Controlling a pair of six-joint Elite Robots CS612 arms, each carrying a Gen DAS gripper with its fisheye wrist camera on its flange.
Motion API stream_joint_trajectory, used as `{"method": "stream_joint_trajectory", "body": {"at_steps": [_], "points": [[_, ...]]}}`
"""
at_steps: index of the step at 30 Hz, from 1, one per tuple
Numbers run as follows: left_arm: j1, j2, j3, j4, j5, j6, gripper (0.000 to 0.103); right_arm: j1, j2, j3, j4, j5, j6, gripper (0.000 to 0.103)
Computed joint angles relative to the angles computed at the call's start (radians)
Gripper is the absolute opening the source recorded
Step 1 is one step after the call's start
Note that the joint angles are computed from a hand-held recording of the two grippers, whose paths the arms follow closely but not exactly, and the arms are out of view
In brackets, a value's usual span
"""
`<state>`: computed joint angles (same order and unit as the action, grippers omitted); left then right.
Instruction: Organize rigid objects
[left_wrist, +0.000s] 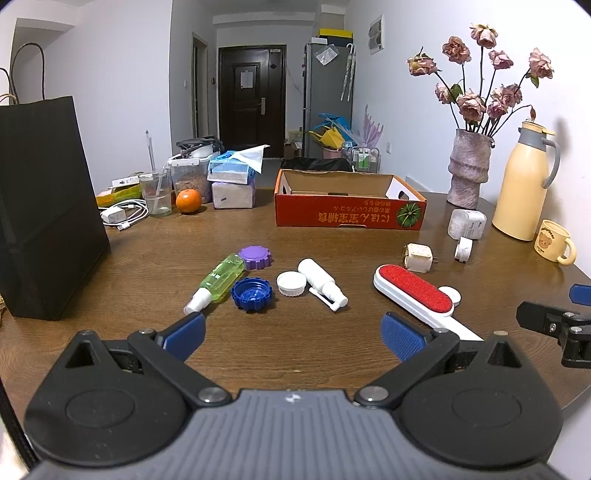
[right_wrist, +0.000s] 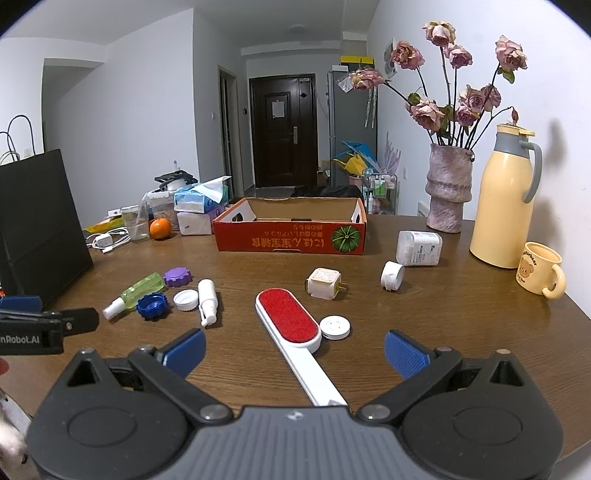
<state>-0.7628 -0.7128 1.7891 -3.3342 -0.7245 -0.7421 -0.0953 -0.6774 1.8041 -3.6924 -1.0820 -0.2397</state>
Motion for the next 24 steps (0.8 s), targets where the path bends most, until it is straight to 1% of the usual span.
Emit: {"method": "stream_joint_trajectory", "body": {"at_steps": [24], "points": [[0.002,0.001,-0.003,0.010,-0.002,-0.006,0.103,0.001,0.005,-0.004,0.006,0.000,0.000,0.103]]}}
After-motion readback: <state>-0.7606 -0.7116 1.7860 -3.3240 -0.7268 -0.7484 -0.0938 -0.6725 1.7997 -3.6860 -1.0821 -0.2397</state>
